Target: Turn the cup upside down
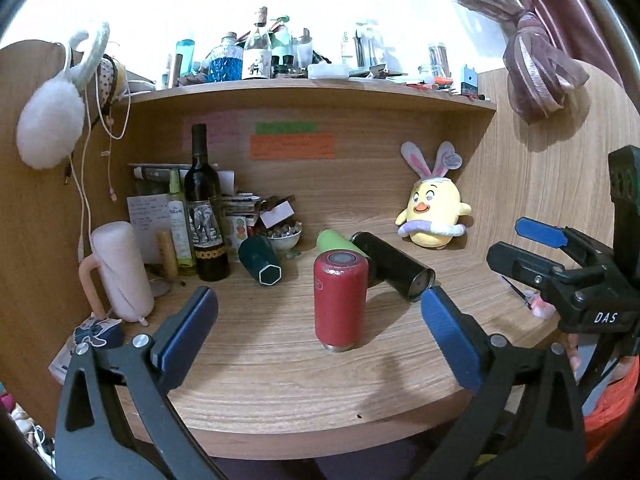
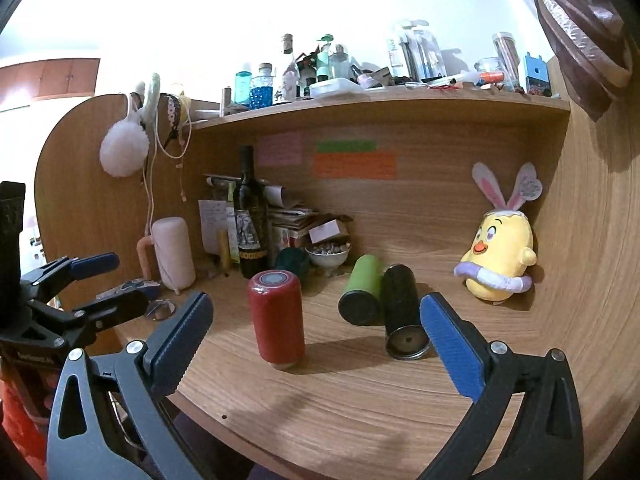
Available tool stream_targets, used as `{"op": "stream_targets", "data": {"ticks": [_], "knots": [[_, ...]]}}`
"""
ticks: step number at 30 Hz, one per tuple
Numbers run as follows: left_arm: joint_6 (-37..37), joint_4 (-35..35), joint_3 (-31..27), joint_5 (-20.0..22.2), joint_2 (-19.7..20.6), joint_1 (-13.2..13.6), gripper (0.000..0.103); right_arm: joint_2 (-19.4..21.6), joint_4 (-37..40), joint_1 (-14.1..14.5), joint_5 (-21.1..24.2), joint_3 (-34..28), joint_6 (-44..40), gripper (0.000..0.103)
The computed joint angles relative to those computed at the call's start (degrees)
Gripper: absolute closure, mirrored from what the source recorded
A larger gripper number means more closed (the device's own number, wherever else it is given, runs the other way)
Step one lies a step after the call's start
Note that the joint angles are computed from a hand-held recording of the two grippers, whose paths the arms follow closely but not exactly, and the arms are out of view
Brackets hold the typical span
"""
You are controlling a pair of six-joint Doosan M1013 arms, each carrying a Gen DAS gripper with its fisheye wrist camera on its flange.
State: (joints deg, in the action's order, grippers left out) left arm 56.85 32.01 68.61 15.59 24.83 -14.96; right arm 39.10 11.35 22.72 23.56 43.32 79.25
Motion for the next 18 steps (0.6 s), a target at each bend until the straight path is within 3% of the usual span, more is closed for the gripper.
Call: {"op": "stream_targets", "data": {"ticks": [3,18], "knots": [[-0.67,0.81,-0.02,-0.02,-0.03,-0.08,0.000,0.02,1.34,-0.08,-0.06,-0.07,-0.87,0.000],[6.29,-8.37,-0.99,0.65,0.43,0.61,0.000,-0.13,2.66,-0.23,-0.34,0.17,-1.98,0.000]]}}
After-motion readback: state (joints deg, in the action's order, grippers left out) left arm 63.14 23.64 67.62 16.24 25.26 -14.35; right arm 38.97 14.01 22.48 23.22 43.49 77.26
